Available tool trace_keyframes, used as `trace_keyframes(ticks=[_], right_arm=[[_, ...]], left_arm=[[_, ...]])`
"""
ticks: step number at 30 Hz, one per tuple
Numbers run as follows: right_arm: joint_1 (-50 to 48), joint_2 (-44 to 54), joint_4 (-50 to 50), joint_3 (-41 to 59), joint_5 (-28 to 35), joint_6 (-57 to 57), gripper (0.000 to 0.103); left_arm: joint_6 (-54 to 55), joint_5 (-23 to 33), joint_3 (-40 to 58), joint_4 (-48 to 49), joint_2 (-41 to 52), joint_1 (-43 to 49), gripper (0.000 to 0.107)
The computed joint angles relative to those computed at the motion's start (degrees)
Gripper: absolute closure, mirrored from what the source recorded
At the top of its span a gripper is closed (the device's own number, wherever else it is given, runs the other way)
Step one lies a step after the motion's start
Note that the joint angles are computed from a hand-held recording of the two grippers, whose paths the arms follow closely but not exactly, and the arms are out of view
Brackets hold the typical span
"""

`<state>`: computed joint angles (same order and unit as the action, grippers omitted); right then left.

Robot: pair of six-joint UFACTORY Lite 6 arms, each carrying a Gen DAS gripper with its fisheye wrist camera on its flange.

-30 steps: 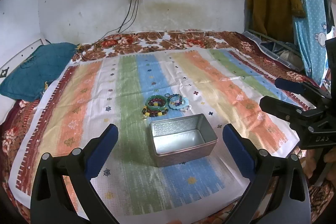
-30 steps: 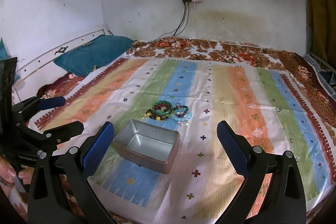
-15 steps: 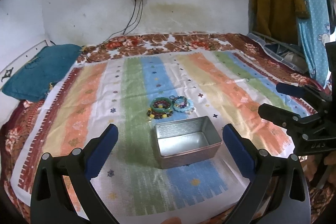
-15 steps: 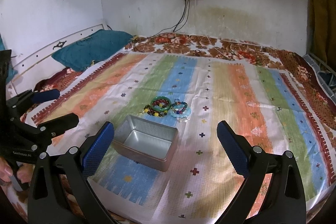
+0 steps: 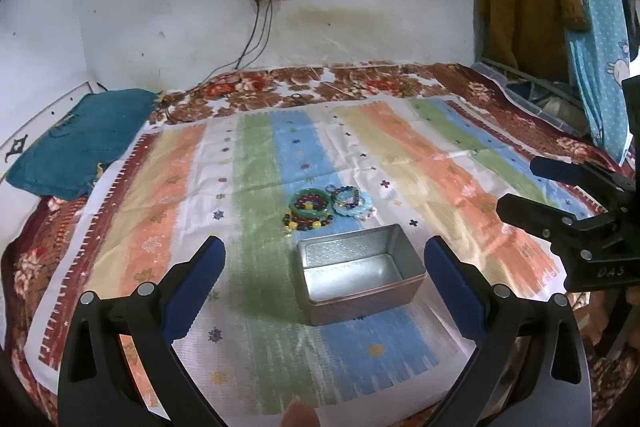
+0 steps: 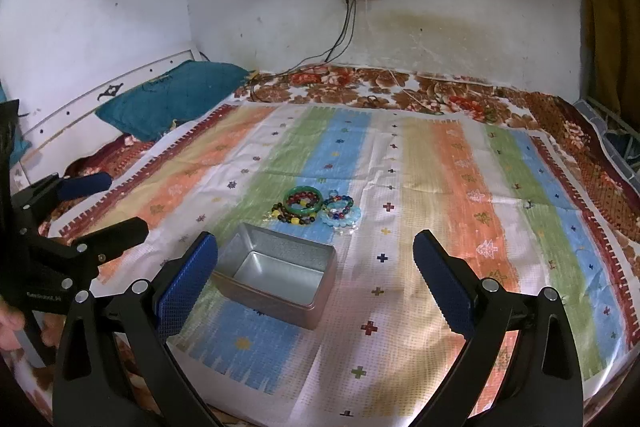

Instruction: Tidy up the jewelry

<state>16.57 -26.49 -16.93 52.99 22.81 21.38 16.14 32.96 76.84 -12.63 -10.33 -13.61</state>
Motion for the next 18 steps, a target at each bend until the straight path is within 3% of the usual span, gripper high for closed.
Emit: trace_keyframes(ticks=[10,18], right_arm=[[-0.3,0.1,1.6,0.4,0.0,-1.6,0.004],[-0.2,1.9,1.9,1.5,0.6,-1.6,0.004]], left_arm=[[-4.5,1.2,0.5,7.4,1.5,-3.7,0.009],[-2.4,1.8,2.0,2.8,4.3,-1.7,0.01]])
